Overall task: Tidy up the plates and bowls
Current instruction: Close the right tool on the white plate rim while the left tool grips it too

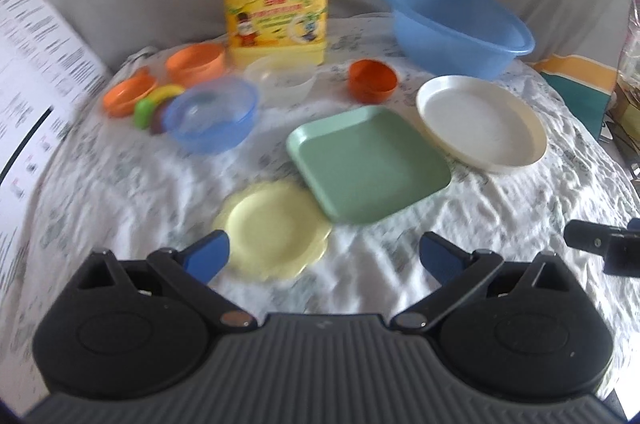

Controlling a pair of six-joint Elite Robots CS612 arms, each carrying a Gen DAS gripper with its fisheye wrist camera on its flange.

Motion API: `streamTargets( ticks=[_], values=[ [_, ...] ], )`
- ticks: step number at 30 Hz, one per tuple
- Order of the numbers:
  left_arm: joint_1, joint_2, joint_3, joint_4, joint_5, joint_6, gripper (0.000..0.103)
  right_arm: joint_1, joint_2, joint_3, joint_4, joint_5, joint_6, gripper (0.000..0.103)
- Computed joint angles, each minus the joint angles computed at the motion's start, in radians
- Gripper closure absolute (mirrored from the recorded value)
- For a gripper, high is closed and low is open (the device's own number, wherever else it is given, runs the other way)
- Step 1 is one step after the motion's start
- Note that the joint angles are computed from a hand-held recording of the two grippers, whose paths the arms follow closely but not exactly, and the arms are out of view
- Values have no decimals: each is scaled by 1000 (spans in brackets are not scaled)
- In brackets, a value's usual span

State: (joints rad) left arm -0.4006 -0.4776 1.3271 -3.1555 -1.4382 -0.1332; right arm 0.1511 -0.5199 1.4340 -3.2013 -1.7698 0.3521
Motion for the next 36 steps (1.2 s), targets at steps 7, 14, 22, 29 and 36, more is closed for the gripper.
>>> streamTargets(
  ticks=[7,14,22,29,36],
  values=[
    [0,66,-148,52,-61,35,0,-47,54,-112,43,-4,23,0],
    [-5,143,-321,190,-79,54,0,-79,129,-259,117,-1,34,17],
    [-18,215,-478,277,-70,80,0,-102,213,-406,205,24,35,61],
    [-33,285,-620,368,-66,101,4,-116,232,-409,178,49,21,92],
    [-47,353,-753,465,-94,157,14,-130,215,-349,118,53,4,92]
  ],
)
